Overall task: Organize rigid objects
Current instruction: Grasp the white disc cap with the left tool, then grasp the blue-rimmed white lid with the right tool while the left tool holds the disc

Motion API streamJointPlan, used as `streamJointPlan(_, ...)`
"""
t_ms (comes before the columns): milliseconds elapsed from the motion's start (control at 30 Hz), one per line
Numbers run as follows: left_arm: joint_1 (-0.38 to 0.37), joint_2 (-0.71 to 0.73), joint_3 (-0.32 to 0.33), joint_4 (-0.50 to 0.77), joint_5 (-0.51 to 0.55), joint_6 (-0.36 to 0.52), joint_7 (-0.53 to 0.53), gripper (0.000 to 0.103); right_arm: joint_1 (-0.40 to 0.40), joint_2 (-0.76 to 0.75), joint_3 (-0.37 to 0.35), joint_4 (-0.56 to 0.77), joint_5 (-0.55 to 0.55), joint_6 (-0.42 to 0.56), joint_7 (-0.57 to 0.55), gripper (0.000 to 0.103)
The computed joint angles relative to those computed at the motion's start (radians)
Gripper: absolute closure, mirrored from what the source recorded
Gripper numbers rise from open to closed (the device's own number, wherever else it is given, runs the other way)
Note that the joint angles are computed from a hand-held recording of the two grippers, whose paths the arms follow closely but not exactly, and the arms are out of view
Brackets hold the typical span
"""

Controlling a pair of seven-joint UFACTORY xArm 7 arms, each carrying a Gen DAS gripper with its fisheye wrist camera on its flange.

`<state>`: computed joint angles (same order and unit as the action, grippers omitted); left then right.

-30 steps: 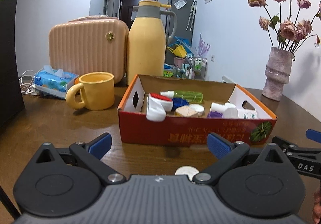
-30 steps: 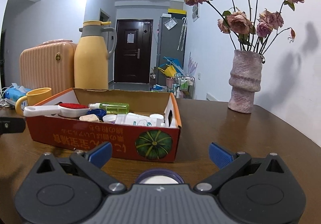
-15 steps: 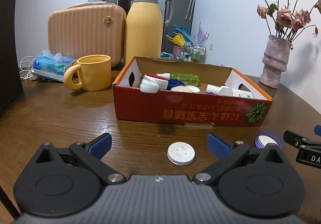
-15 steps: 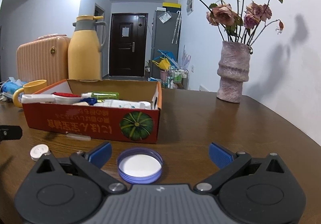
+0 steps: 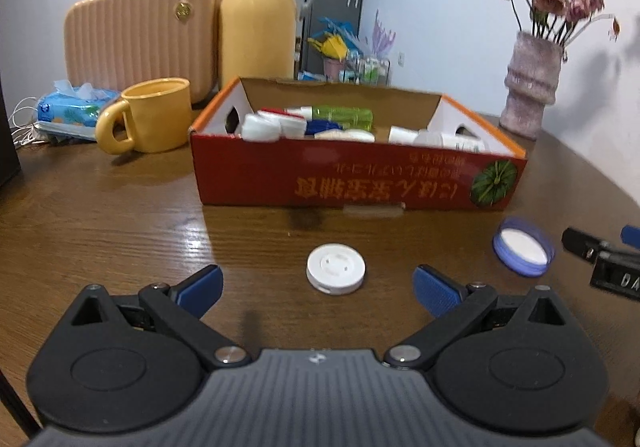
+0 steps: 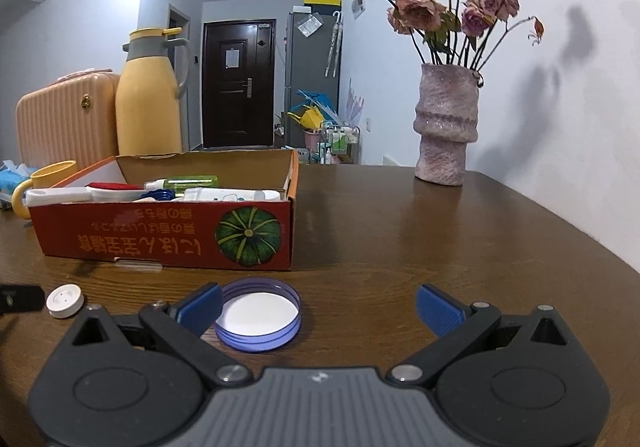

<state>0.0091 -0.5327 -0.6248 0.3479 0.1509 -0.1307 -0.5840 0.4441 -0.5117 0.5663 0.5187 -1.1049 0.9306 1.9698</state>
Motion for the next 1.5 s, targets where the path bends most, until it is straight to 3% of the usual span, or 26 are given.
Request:
streamJointPlan(133, 0.032, 0.022, -0.042, 0.023, 0.023, 0.021, 0.007, 0.000, -0.001, -0.002, -0.005, -0.004, 0.010, -0.004, 0.007, 0.000)
streamJointPlan(300, 0.136, 0.056, -0.150, 0.078, 0.063, 0.057, -0.019, 0.000, -0.002, -0.008, -0.002, -0.007, 0.011, -0.006, 0.012, 0.000)
streamJointPlan(533, 0.177, 0.123, -0.160, 0.131, 0.113, 0.081, -0.071, 0.002, -0.005, -0.020, -0.002, -0.015, 0.014, -0.013, 0.021, 0.000)
streamJointPlan(600, 0.167, 0.153, -0.141, 0.148, 0.128, 0.094, -0.081, 0.011, -0.008, -0.021, 0.001, -0.015, 0.017, -0.011, 0.022, 0.000)
streamJointPlan(700, 0.195, 0.157, -0.157, 0.157, 0.162, 0.088, -0.113, 0.017, -0.009, -0.025, 0.005, -0.016, 0.024, -0.004, 0.024, 0.000)
streamJointPlan(800, 0.211, 0.154, -0.170, 0.161, 0.188, 0.083, -0.126, 0.030, -0.012, -0.025, 0.007, -0.016, 0.031, 0.001, 0.027, 0.000)
streamJointPlan(900, 0.234, 0.138, -0.196, 0.160, 0.210, 0.077, -0.129, 0.053, -0.014, -0.021, 0.008, -0.013, 0.037, 0.007, 0.025, 0.000)
streamJointPlan(933, 0.228, 0.140, -0.190, 0.158, 0.212, 0.070, -0.126, 0.063, -0.014, -0.018, 0.008, -0.011, 0.039, 0.010, 0.024, 0.000)
streamJointPlan(1067, 0.201, 0.143, -0.166, 0.149, 0.202, 0.059, -0.102, 0.063, -0.012, -0.010, 0.006, -0.007, 0.047, 0.018, 0.019, 0.000)
streamJointPlan(1267, 0.114, 0.145, -0.074, 0.123, 0.153, 0.021, -0.067, 0.063, -0.010, -0.005, 0.003, -0.006, 0.040, 0.014, 0.024, 0.000)
streamJointPlan(1500, 0.084, 0.112, -0.051, 0.095, 0.071, -0.013, -0.015, 0.063, -0.010, 0.009, -0.005, 0.002, 0.018, -0.010, 0.033, 0.000)
